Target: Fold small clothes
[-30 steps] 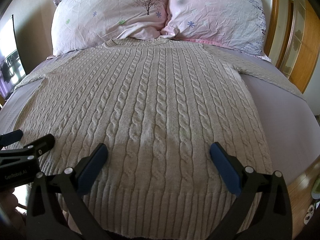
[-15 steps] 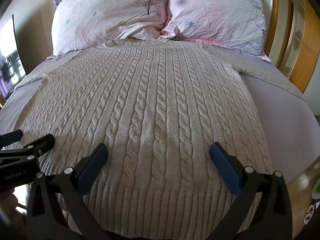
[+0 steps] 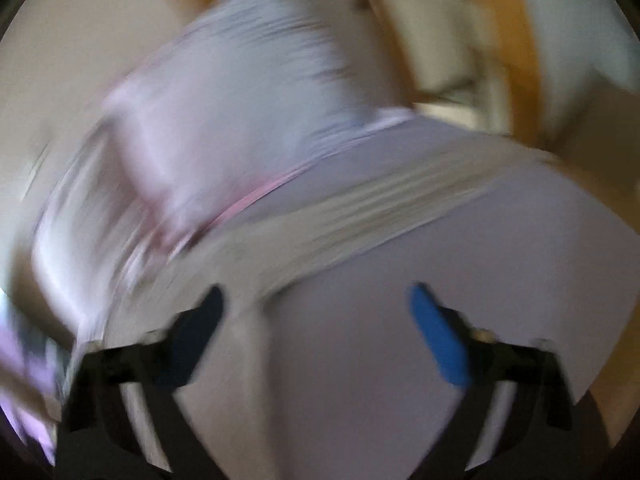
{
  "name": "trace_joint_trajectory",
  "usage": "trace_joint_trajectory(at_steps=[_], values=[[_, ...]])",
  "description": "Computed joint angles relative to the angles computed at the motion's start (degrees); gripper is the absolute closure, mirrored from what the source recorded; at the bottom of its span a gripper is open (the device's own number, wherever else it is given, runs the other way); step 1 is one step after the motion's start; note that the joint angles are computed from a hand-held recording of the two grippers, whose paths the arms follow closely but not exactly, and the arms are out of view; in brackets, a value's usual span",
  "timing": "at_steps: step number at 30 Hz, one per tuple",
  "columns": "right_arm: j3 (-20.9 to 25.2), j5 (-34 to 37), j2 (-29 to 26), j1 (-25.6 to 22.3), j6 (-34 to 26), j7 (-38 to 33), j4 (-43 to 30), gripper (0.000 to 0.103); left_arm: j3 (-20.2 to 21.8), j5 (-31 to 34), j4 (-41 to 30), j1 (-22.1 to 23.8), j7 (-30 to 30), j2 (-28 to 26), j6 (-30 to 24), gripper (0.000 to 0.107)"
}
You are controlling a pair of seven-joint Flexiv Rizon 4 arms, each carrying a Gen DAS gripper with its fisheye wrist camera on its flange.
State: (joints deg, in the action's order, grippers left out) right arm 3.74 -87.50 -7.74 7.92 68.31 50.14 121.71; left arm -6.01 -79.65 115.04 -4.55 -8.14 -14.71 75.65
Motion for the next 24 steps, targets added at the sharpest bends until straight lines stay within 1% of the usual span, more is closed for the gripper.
trace_joint_trajectory(at_steps=[1, 2, 3, 5, 6, 9, 10, 11, 12, 13, 14, 15, 16, 17, 18, 19, 20, 21, 23, 24], values=[[-1.4, 2.4, 0.9, -2.4, 1.4, 1.7, 1.6, 0.037, -0.4, -3.2, -1.1, 1.7, 3.0, 0.3, -4.6, 0.005], [-2.3, 3.9, 1.1, -4.0, 2.4, 2.6, 2.4, 0.042, -0.2, -4.3, -2.2, 2.4, 3.8, 0.0, -7.3, 0.005], [-3.3, 5.2, 0.8, -5.7, 4.2, 3.5, 2.7, 0.046, 0.3, -5.3, -4.0, 3.9, 4.0, -0.7, -11.4, 0.005], [-5.6, 6.9, -1.1, -9.3, 9.2, 5.5, 2.9, 0.049, 0.8, -5.5, -7.0, 5.1, 2.3, -2.4, -14.1, 0.005], [-6.1, 9.4, -1.8, -10.4, 10.0, 5.0, 3.1, 0.051, 0.9, -5.3, -7.9, 5.6, 1.1, -2.9, -15.0, 0.005], [-7.8, 10.4, -3.5, -12.0, 12.1, 7.2, 3.0, 0.051, 1.2, -4.7, -11.2, 8.1, -2.8, -5.3, -17.7, 0.005], [-8.8, 9.2, -4.5, -12.8, 13.5, 8.6, 2.4, 0.051, 1.1, -5.2, -11.6, 8.5, -3.4, -5.6, -17.6, 0.005], [-10.0, 5.9, -5.4, -13.4, 15.2, 11.5, 1.6, 0.052, 1.1, -5.4, -12.1, 9.0, -4.1, -6.1, -17.1, 0.005], [-10.3, 4.5, -5.5, -13.8, 14.6, 12.7, 1.3, 0.055, 1.2, -5.1, -13.3, 9.2, -5.5, -7.2, -15.6, 0.005], [-9.8, 5.6, -5.6, -14.0, 13.6, 11.9, 1.2, 0.059, 1.2, -4.3, -14.5, 9.5, -7.2, -8.2, -14.3, 0.005], [-9.6, 6.4, -5.9, -14.0, 12.5, 11.5, 1.0, 0.073, 1.1, -3.9, -14.9, 10.0, -8.1, -8.7, -13.4, 0.005], [-9.4, 7.5, -6.2, -14.0, 11.9, 10.8, 0.9, 0.096, 1.0, -3.8, -16.0, 10.4, -9.9, -9.6, -11.7, 0.005], [-9.0, 10.5, -6.6, -13.8, 10.6, 9.0, 1.0, 0.095, 0.8, -3.9, -16.6, 10.9, -11.2, -10.2, -10.3, 0.005], [-8.8, 11.7, -6.0, -13.0, 8.8, 8.4, 1.3, 0.095, 0.5, -4.4, -17.1, 11.5, -12.2, -10.7, -9.2, 0.005], [-8.2, 13.4, -5.2, -11.7, 5.4, 6.2, 1.1, 0.096, 0.2, -5.5, -18.2, 12.3, -13.3, -11.6, -8.2, 0.005], [-7.5, 12.6, -4.0, -9.5, -0.1, 3.2, -0.1, 0.096, -0.1, -6.2, -18.8, 12.9, -13.9, -12.2, -7.3, 0.005], [-6.9, 11.5, -3.6, -8.1, -3.1, 0.7, -1.6, 0.096, -0.2, -6.7, -19.5, 13.4, -14.6, -12.8, -6.1, 0.005], [-6.5, 9.7, -3.9, -6.8, -4.7, -1.3, -3.7, 0.096, -0.2, -6.7, -20.6, 14.0, -16.0, -13.8, -5.1, 0.005], [-5.8, 3.6, -5.6, -4.5, -3.8, -3.4, -9.5, 0.096, -0.2, -5.7, -22.1, 15.2, -19.6, -15.2, -3.3, 0.005], [-5.3, 0.6, -7.4, -2.7, -2.7, -5.4, -13.7, 0.096, -0.5, -5.5, -23.1, 16.2, -21.8, -16.1, -3.1, 0.005]])
